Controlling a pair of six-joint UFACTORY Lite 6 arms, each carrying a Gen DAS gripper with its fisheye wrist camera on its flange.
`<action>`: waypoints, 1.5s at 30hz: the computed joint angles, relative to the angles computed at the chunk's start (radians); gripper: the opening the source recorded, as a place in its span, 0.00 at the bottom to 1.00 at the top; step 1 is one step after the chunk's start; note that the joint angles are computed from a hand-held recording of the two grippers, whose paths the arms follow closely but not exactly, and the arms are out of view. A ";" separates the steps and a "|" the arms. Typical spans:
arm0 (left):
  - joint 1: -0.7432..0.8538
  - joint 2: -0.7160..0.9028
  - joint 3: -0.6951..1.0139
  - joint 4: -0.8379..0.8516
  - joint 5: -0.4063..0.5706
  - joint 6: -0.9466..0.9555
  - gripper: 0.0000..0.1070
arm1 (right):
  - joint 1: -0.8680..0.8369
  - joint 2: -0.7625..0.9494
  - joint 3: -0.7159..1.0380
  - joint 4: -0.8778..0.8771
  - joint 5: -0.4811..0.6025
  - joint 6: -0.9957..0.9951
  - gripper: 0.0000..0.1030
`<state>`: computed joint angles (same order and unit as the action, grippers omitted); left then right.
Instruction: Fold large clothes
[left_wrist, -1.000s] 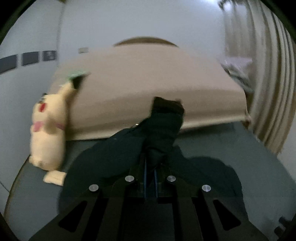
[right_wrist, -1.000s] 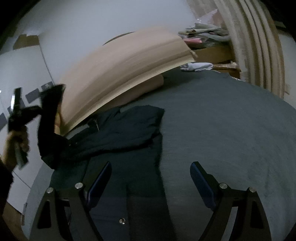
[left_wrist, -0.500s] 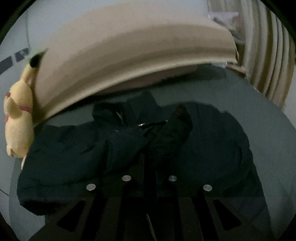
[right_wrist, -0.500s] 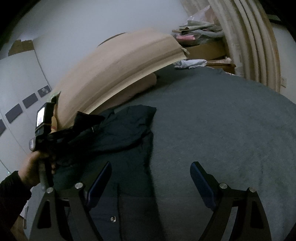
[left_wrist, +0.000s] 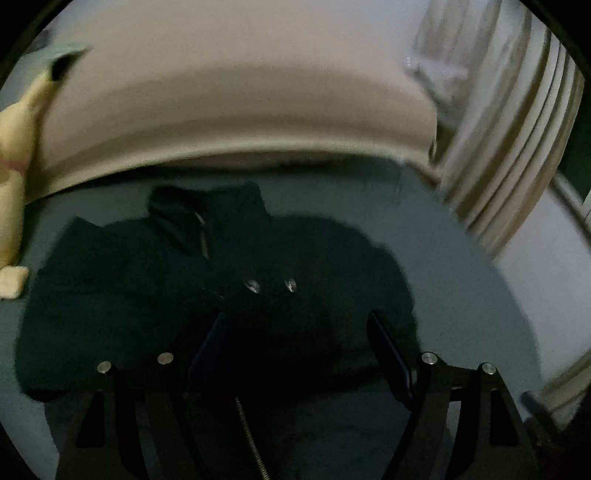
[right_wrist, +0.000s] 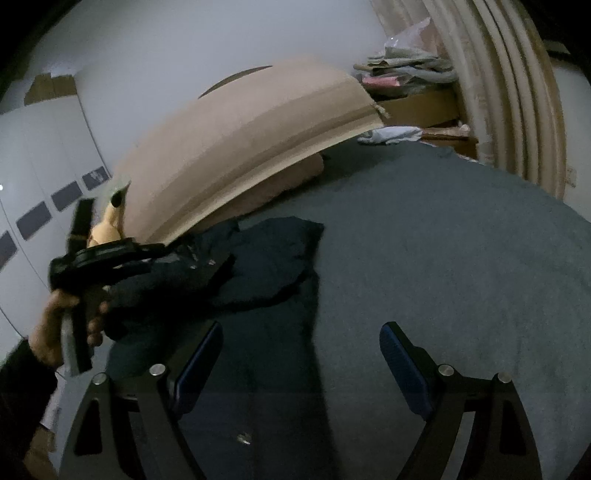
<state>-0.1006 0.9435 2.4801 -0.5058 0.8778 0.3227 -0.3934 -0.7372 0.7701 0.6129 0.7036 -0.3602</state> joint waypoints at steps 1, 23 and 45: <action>0.024 -0.074 -0.105 -0.037 -0.035 0.038 0.73 | 0.009 0.028 0.020 0.034 0.003 -0.010 0.86; 0.569 -0.266 -0.645 -0.241 -0.306 0.359 0.73 | 0.508 1.454 1.182 0.049 -0.012 0.497 0.26; 0.146 0.012 -0.307 0.687 -0.386 -0.382 0.73 | 0.587 1.370 1.080 -0.739 -0.060 0.863 0.10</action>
